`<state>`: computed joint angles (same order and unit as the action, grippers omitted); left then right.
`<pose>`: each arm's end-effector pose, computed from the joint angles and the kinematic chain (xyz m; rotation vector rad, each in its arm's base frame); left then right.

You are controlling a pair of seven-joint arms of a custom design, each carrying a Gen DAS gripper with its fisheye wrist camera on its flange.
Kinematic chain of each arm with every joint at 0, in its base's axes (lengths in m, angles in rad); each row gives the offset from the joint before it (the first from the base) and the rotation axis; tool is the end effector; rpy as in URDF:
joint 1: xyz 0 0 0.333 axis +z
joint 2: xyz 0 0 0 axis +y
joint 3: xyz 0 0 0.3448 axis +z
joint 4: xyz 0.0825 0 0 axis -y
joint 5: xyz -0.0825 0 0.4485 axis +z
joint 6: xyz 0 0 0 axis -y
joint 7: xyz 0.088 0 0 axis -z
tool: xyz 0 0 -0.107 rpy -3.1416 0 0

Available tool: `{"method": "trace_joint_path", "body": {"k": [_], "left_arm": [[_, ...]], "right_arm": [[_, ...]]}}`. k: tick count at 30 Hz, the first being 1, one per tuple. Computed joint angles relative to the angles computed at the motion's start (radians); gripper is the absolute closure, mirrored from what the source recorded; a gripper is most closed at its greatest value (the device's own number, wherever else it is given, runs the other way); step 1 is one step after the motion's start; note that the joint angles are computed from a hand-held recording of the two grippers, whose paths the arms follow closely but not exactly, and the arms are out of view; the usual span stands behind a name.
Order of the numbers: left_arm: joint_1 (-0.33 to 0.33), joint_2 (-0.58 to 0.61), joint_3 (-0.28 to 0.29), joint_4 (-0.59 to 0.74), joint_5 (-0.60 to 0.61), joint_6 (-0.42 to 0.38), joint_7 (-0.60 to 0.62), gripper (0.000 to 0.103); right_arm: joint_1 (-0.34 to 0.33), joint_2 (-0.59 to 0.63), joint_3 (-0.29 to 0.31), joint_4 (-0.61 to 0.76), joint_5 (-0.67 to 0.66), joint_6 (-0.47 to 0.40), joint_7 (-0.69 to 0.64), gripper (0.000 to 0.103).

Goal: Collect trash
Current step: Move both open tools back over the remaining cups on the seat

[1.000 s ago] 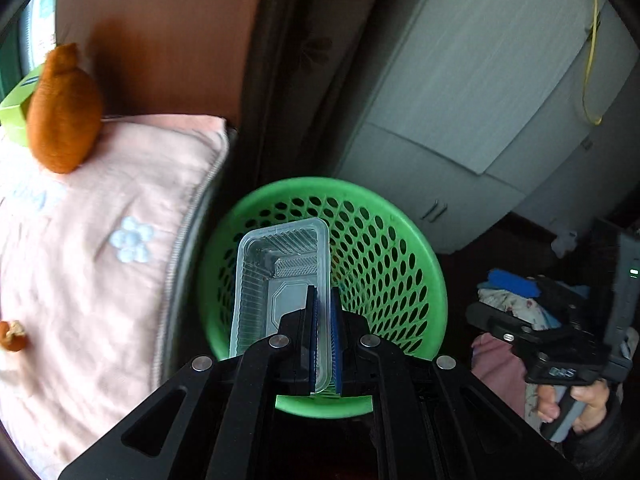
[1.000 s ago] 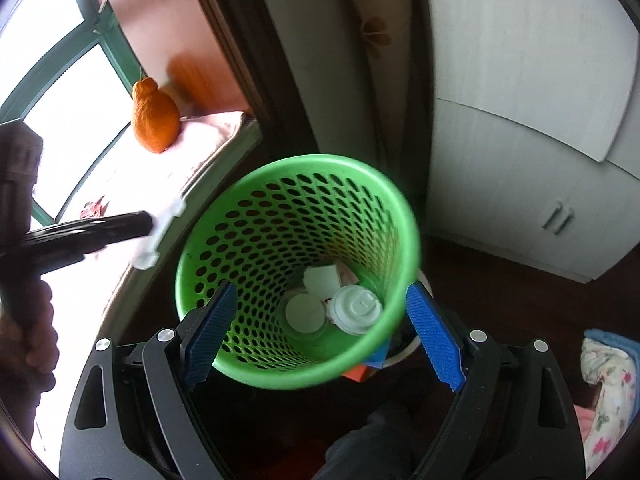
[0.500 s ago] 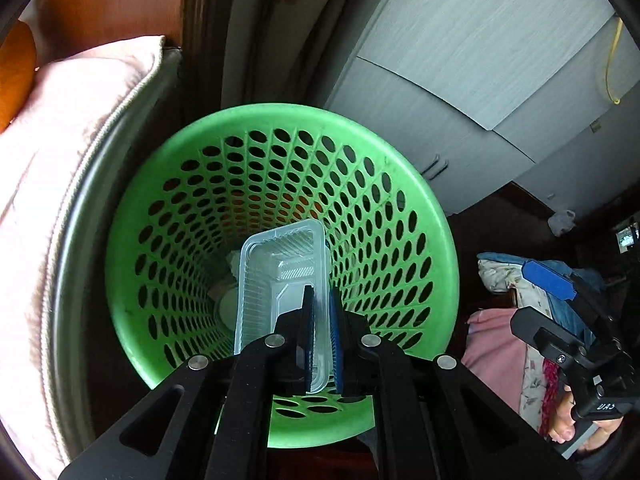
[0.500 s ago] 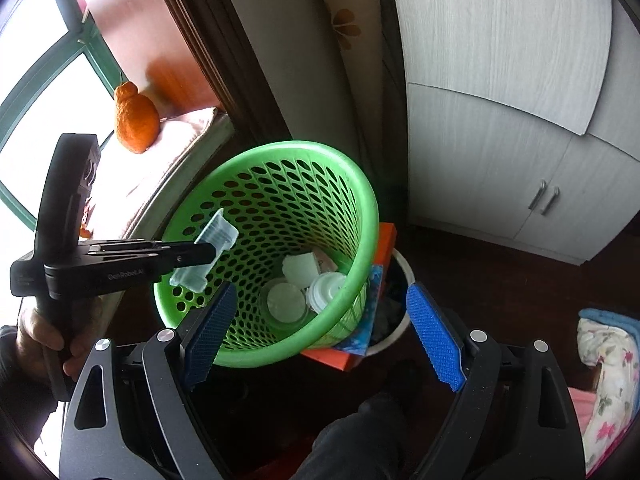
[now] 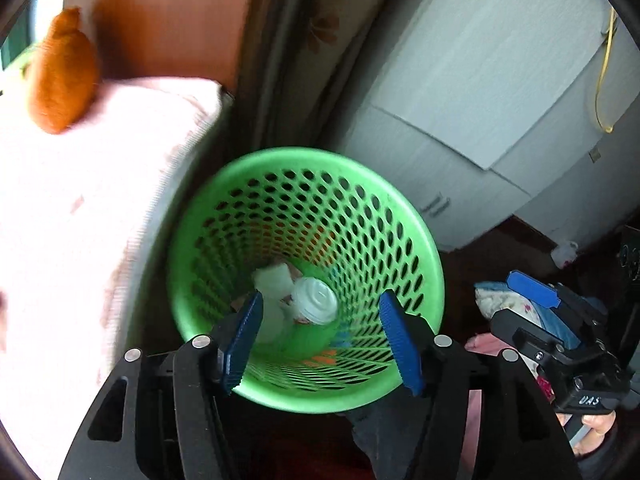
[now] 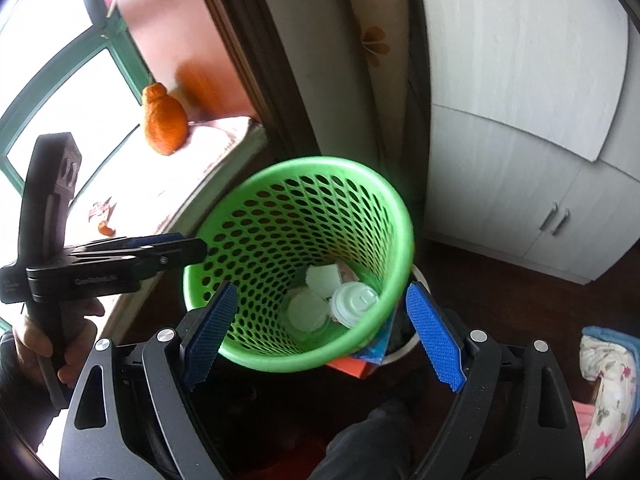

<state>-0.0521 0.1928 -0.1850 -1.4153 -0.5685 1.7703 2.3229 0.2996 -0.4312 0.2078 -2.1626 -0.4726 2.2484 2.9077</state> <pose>0.6745 -0.1976 0.6474 0.9180 -2.6954 0.8820 0.4519 0.2559 0.6397 -1.1553 2.2442 -0.5960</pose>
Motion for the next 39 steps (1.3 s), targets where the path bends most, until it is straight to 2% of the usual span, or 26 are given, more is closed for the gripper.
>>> {"method": "trace_joint_path", "body": {"k": [2,5,8,23,33,38,39], "left_arm": [[0.016,-0.020,0.010,-0.008,-0.023,0.032,0.009,0.024],[0.038,-0.035,0.025,-0.008,-0.050,0.077,0.023,0.012],[0.064,-0.033,0.038,0.012,-0.079,0.099,0.021,0.009],[0.184,0.006,0.083,0.114,-0.056,0.150,-0.044,0.008],[0.262,0.046,0.104,0.178,-0.020,0.192,-0.076,0.008],[0.303,0.084,0.106,0.224,-0.014,0.152,-0.111,0.008],[0.307,0.081,0.108,0.215,-0.008,0.164,-0.119,0.008]], "right_arm": [[0.001,0.014,0.000,0.017,0.000,0.007,-0.009,0.017],[0.005,0.044,0.000,0.051,-0.004,0.014,-0.032,0.017],[0.012,0.086,-0.002,0.098,-0.007,0.021,-0.062,0.017],[0.097,0.383,-0.031,0.407,0.036,0.111,-0.255,0.017],[0.160,0.613,-0.047,0.624,0.225,0.255,-0.435,0.016],[0.177,0.719,-0.038,0.727,0.338,0.304,-0.523,0.015],[0.177,0.739,-0.035,0.748,0.359,0.309,-0.542,0.015]]}}
